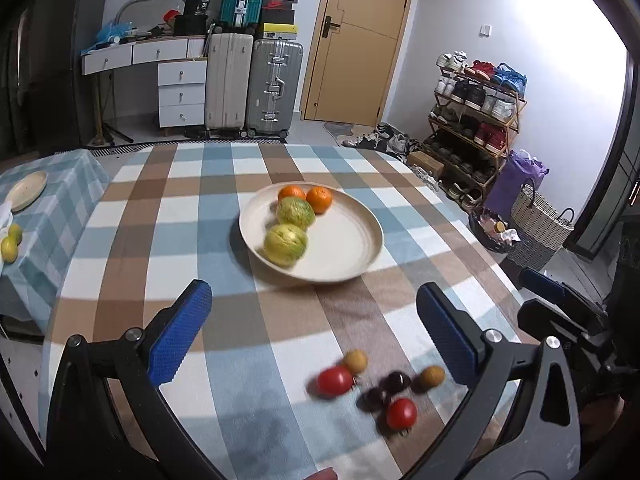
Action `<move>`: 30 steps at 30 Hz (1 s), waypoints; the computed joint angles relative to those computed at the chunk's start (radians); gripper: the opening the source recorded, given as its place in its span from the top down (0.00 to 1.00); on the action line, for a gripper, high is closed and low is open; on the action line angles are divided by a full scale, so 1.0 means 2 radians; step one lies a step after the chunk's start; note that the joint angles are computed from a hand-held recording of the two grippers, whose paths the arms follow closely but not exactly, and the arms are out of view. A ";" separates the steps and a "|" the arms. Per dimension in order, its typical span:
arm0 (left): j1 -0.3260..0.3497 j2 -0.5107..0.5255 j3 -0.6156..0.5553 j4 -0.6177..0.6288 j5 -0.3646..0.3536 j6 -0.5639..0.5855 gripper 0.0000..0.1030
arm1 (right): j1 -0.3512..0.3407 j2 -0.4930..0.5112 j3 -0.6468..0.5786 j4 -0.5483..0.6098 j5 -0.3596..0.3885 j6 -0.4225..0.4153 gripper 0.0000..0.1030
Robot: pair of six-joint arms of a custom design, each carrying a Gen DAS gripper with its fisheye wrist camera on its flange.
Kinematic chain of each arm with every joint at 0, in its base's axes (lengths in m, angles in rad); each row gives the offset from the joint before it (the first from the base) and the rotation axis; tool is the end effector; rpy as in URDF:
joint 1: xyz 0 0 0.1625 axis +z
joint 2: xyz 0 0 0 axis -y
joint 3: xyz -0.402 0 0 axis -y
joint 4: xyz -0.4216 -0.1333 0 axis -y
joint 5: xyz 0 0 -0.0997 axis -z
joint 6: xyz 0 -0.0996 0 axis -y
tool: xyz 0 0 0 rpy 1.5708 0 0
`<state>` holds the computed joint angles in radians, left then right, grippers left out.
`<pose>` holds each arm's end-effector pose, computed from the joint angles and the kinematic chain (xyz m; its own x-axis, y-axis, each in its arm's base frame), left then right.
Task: Organize fruits
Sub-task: 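Open both tools and move them back toward the remaining fruits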
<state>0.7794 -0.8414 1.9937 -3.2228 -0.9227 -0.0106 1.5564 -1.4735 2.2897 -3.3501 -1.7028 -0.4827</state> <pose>-0.2658 -0.5346 0.0551 -0.7727 0.3572 -0.5247 0.6162 0.6207 -0.4848 0.1135 -0.4675 0.2809 -0.8804 -0.1567 0.4476 -0.4521 0.5625 -0.6923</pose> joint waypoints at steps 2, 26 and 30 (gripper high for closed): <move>-0.005 -0.005 0.017 -0.006 0.000 -0.007 0.01 | 0.000 -0.004 0.010 -0.004 -0.001 -0.003 0.00; 0.027 0.025 0.047 0.002 -0.039 -0.040 0.01 | -0.056 0.009 0.036 0.055 0.004 0.033 0.12; 0.032 0.029 0.043 0.009 -0.047 -0.039 0.01 | -0.059 0.018 0.028 0.068 0.001 0.039 0.21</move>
<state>0.8432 -0.7836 2.0800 -3.2056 -1.0167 -0.0880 1.4375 -1.4368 2.3454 -3.2135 -1.7007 -0.4038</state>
